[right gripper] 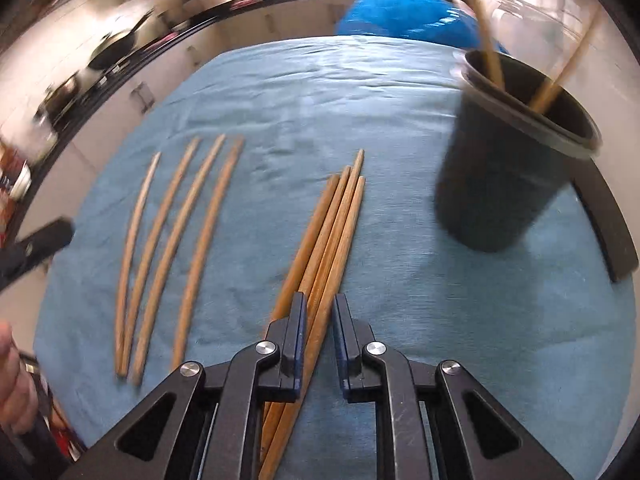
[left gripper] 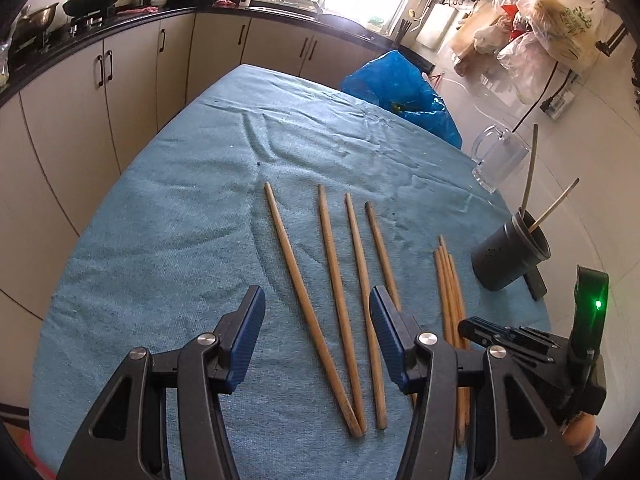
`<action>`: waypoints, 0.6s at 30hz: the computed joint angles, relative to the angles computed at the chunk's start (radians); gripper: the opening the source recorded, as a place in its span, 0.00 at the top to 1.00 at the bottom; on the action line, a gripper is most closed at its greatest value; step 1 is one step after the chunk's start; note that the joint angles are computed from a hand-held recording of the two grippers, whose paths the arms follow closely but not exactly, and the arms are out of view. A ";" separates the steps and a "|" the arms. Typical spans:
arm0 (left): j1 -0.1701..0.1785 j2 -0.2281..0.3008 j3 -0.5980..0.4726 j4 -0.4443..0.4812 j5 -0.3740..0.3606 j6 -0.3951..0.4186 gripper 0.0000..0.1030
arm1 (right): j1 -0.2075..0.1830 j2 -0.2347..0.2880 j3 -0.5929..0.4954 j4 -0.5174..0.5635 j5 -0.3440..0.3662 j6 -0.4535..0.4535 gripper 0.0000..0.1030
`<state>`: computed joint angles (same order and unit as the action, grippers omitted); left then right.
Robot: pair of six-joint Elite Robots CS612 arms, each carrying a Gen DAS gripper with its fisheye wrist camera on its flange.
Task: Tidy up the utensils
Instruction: 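Grasp another chopstick with the right gripper while the left tool returns over the chopsticks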
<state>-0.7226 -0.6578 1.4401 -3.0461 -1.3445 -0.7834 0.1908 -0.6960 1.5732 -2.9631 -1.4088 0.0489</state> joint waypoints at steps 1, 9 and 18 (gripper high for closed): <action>0.001 0.000 0.000 0.002 -0.001 -0.002 0.49 | -0.001 -0.002 0.002 0.005 0.000 -0.013 0.87; 0.005 0.006 -0.008 0.008 -0.001 -0.007 0.49 | -0.010 -0.020 0.019 0.010 -0.084 0.028 0.90; 0.009 0.005 -0.007 0.019 -0.002 -0.007 0.49 | -0.020 0.016 -0.092 0.069 0.126 0.098 0.90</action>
<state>-0.7139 -0.6523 1.4334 -3.0276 -1.3467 -0.7908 0.1712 -0.6804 1.4812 -2.8941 -1.2831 0.1465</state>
